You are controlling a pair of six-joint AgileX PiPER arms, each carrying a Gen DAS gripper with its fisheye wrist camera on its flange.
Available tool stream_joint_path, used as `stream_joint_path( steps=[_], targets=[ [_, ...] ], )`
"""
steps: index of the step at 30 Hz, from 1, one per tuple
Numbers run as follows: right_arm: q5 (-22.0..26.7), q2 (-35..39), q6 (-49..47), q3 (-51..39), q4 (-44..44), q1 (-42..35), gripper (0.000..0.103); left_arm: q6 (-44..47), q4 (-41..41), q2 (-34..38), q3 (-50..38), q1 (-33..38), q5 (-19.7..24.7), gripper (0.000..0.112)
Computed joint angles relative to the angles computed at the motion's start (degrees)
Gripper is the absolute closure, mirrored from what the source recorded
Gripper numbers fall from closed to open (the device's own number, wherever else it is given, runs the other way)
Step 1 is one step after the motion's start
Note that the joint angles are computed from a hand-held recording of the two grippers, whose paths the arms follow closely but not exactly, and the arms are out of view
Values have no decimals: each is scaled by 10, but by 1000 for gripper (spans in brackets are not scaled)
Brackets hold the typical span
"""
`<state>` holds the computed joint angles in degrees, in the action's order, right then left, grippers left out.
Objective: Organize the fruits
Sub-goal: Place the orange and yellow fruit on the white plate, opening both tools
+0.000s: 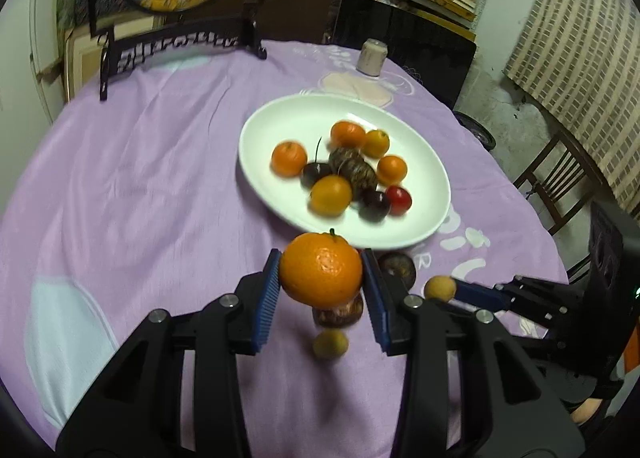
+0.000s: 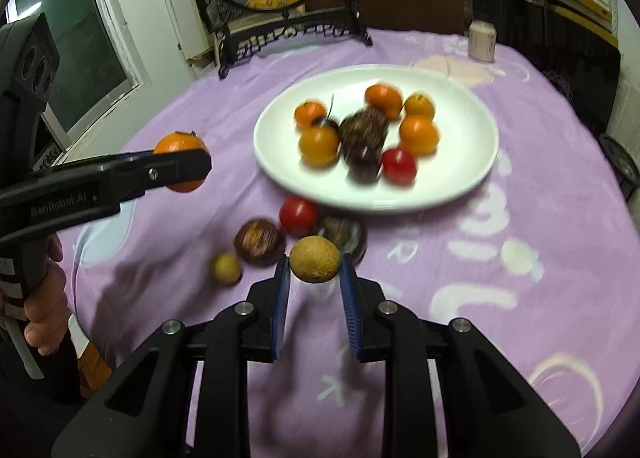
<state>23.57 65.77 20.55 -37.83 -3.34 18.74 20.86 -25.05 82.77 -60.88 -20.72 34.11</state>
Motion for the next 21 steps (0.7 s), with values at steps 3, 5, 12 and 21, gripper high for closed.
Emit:
stream_joint_path(
  steps=[3, 5, 12, 21],
  targets=[
    [3, 10, -15, -30, -9, -32, 78, -49, 46, 35, -54, -15, 9, 72],
    [2, 26, -43, -55, 5, -64, 78, -75, 69, 63, -95, -22, 13, 72],
    [-1, 132, -181, -161, 110, -143, 78, -166, 136, 222, -313, -46, 67, 72],
    [-1, 218, -272, -221, 191, -164, 78, -182, 135, 335, -437, -42, 124, 72]
  ],
)
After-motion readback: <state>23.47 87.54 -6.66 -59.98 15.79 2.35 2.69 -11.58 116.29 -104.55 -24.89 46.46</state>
